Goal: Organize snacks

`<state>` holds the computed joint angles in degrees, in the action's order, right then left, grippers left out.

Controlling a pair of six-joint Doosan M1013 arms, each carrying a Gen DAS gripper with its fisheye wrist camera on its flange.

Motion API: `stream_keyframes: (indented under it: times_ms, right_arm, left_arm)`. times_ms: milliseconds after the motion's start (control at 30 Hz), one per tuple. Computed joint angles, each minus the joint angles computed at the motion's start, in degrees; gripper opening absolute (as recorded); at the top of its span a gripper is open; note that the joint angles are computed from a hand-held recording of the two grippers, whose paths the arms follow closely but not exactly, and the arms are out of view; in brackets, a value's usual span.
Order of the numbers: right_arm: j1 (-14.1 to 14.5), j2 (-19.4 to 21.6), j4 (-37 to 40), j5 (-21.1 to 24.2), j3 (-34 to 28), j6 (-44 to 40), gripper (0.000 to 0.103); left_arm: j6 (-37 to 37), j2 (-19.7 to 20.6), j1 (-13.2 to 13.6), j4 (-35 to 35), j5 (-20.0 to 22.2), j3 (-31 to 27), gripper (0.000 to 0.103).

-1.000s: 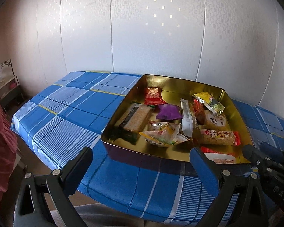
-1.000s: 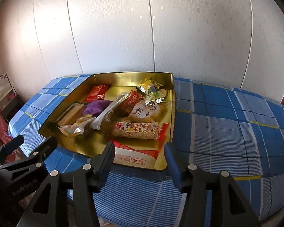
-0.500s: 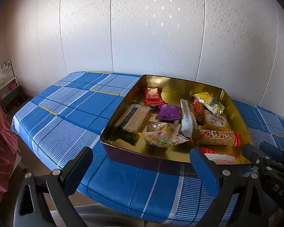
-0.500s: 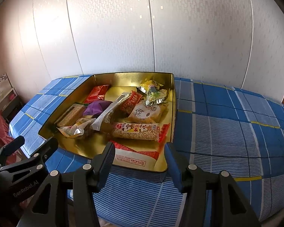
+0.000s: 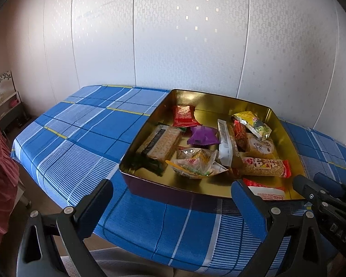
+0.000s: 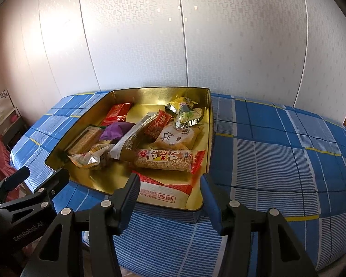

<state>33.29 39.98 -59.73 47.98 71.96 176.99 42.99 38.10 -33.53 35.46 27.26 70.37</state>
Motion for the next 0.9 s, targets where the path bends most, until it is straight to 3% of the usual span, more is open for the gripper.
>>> stream_keyframes:
  times_ms: [567,800,900]
  right_arm:
    - [0.1,0.2,-0.1,0.1,-0.3,-0.1,0.055]
    - [0.0,0.2,0.4,-0.1,-0.3,-0.2,0.055]
    - [-0.1,0.0,0.4,-0.6,0.0,0.4,0.055]
  left_arm:
    - [0.6,-0.1,-0.1,-0.2,-0.8,0.1,0.103]
    - [3.8,0.1,0.1,-3.8,-1.0,-0.1,0.103]
    - [1.7,0.2,0.0,-1.5,-0.5,-0.3,0.103]
